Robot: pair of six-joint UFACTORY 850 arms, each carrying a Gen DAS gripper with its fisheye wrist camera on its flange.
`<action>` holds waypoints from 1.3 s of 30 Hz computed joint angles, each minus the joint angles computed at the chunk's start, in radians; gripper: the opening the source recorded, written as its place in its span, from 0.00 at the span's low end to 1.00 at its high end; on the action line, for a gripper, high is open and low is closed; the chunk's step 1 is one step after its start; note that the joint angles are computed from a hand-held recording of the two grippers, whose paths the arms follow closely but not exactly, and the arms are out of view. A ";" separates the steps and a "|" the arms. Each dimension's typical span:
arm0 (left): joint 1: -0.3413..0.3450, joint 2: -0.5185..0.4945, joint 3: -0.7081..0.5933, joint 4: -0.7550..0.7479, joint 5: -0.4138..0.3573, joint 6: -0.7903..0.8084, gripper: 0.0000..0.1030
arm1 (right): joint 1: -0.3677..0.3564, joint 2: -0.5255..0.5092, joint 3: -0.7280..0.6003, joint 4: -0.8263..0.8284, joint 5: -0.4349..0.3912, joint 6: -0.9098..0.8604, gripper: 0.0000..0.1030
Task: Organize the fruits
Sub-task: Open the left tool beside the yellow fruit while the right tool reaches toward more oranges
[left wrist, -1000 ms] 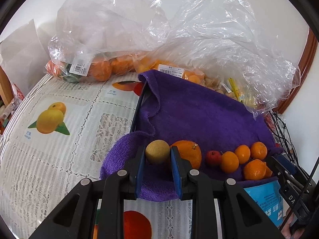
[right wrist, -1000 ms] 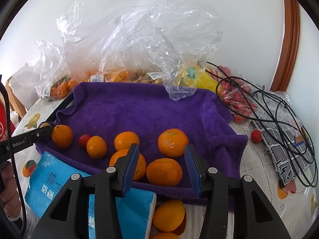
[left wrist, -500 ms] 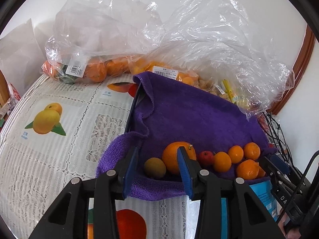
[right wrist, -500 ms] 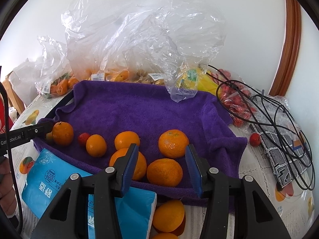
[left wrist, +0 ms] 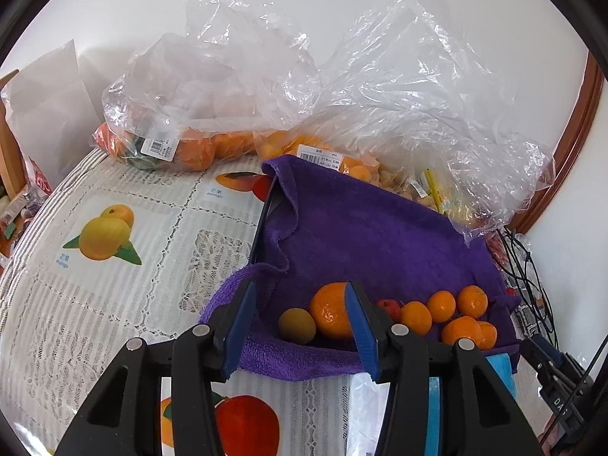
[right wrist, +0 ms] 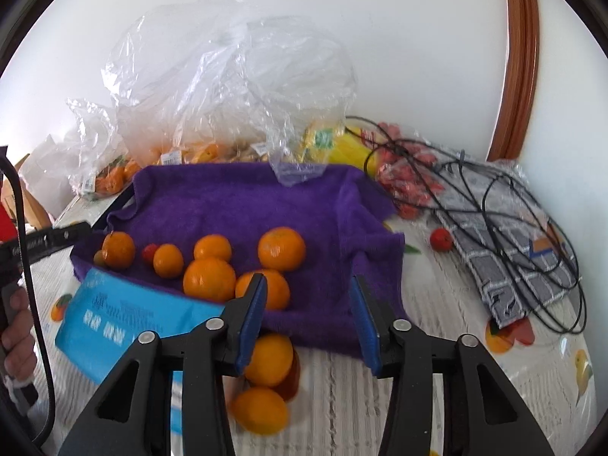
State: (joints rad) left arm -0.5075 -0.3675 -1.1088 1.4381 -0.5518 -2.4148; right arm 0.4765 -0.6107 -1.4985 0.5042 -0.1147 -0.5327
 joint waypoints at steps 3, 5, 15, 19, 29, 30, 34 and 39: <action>-0.007 0.002 0.000 -0.002 -0.017 0.007 0.46 | -0.014 0.004 0.020 0.182 -0.050 -0.186 0.38; -0.008 0.004 0.001 0.000 -0.017 0.013 0.47 | -0.019 -0.002 0.020 0.228 -0.085 -0.233 0.38; -0.004 -0.016 -0.015 -0.057 -0.017 0.079 0.48 | -0.034 -0.046 -0.022 0.420 -0.215 -0.445 0.39; -0.005 -0.021 -0.021 -0.067 -0.020 0.090 0.48 | -0.044 -0.061 -0.037 0.464 -0.270 -0.474 0.39; -0.003 -0.009 -0.008 -0.044 0.000 0.061 0.49 | -0.038 -0.115 -0.109 0.362 -0.338 -0.346 0.37; -0.004 -0.007 -0.006 -0.041 -0.001 0.059 0.49 | -0.040 -0.114 -0.106 0.380 -0.342 -0.356 0.37; -0.006 0.007 0.006 -0.022 -0.001 0.039 0.49 | -0.042 -0.089 -0.072 0.363 -0.309 -0.338 0.36; -0.015 0.023 0.013 0.000 0.003 0.033 0.49 | -0.057 -0.038 0.006 0.418 -0.303 -0.363 0.34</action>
State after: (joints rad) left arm -0.5222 -0.3444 -1.0958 1.4377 -0.5493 -2.3816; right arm 0.4200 -0.6492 -1.4929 0.9223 -0.4179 -0.8962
